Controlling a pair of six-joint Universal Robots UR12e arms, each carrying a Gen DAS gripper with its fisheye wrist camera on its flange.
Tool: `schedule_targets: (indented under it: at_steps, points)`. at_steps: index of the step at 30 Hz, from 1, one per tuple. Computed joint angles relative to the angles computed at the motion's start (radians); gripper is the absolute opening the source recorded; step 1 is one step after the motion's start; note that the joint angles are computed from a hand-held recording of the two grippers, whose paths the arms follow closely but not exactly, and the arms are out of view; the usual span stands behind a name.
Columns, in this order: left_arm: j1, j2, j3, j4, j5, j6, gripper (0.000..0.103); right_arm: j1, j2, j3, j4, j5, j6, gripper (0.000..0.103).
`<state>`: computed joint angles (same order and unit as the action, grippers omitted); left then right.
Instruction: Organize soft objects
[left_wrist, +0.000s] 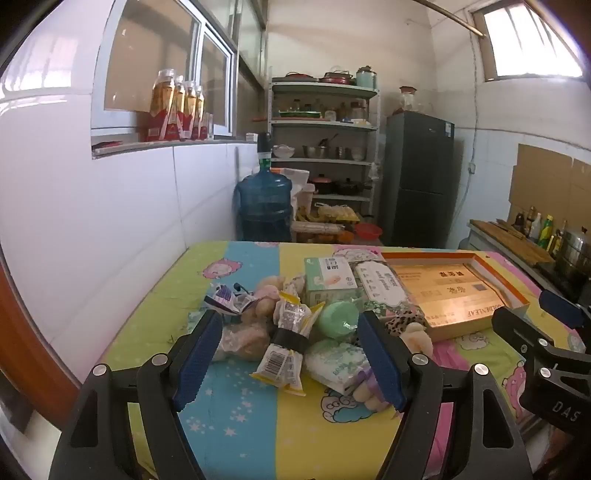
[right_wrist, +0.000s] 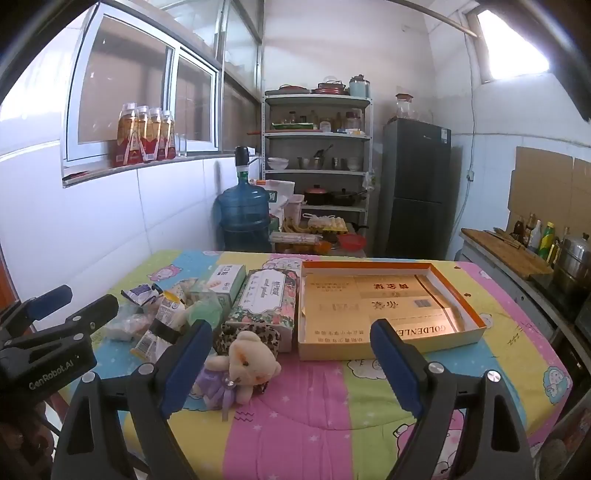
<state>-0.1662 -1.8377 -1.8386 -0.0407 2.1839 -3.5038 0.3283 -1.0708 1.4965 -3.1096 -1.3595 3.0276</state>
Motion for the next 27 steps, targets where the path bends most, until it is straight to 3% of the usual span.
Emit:
schedule_targets:
  at_steps: [13,27]
  points:
    - [0.009,-0.002,0.006,-0.021,-0.032,-0.012,0.078,-0.003,0.005,-0.003,0.005,0.016,0.0,0.087]
    - [0.008,0.0,0.004,-0.015,-0.012,-0.019,0.078,-0.002,0.013,-0.01,0.005,0.032,0.002,0.087]
